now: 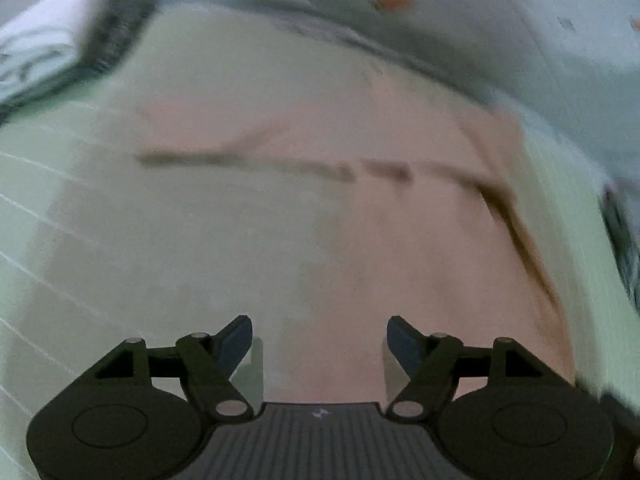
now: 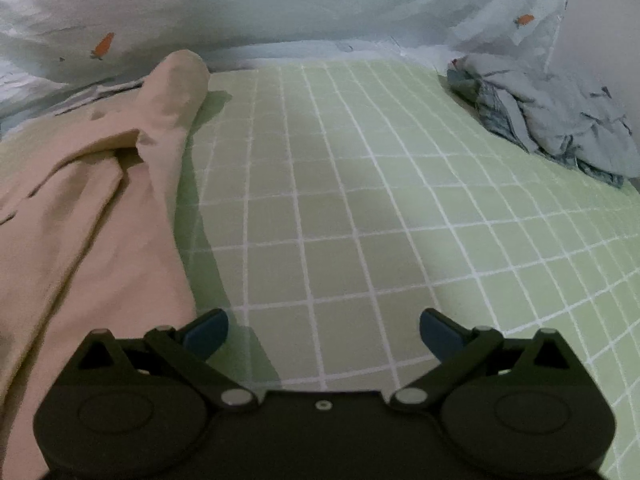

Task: Fold clothes

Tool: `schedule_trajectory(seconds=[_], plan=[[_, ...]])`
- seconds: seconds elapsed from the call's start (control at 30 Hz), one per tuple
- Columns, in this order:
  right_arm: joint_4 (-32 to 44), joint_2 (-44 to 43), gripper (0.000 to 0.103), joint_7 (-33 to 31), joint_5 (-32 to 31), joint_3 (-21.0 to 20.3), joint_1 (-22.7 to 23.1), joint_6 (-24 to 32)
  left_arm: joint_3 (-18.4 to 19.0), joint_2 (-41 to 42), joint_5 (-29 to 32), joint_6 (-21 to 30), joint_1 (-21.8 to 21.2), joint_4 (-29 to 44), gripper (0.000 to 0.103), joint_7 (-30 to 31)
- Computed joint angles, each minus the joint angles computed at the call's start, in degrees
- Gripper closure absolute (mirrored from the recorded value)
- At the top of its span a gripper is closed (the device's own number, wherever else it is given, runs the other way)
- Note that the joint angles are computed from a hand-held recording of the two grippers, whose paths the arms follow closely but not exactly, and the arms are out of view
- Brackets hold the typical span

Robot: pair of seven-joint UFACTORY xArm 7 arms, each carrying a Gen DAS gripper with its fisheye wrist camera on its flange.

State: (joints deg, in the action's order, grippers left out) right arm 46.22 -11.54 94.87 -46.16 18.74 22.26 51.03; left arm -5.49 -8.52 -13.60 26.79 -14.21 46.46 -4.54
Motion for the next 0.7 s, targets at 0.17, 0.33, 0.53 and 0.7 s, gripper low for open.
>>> schedule_trajectory(seconds=[0.17,0.33,0.53,0.7], plan=[[-0.81,-1.48,0.0,0.49,-1.88,0.56,0.12,-1.26,-2.41,-2.92,4.88,2.7,-1.2,-3.75,0.022,-1.13],[-2.93,-3.59,0.0,1.68,-3.68,1.34,-0.41,-4.1,-2.02,-5.88,7.44,3.75,-1.3,-6.44,0.019,-3.3],[-5.73,-5.85,0.0,5.47,-5.27,2.23,-2.08,-9.79,-2.61,-6.46,10.35,5.28,-1.02,-6.73,0.012,-5.07],[-6.58,-5.93,0.0,6.58,-5.1,2.75,-2.8,-13.59,-2.59,-5.45,11.47,4.87,-1.29,-6.42,0.008,-5.02]])
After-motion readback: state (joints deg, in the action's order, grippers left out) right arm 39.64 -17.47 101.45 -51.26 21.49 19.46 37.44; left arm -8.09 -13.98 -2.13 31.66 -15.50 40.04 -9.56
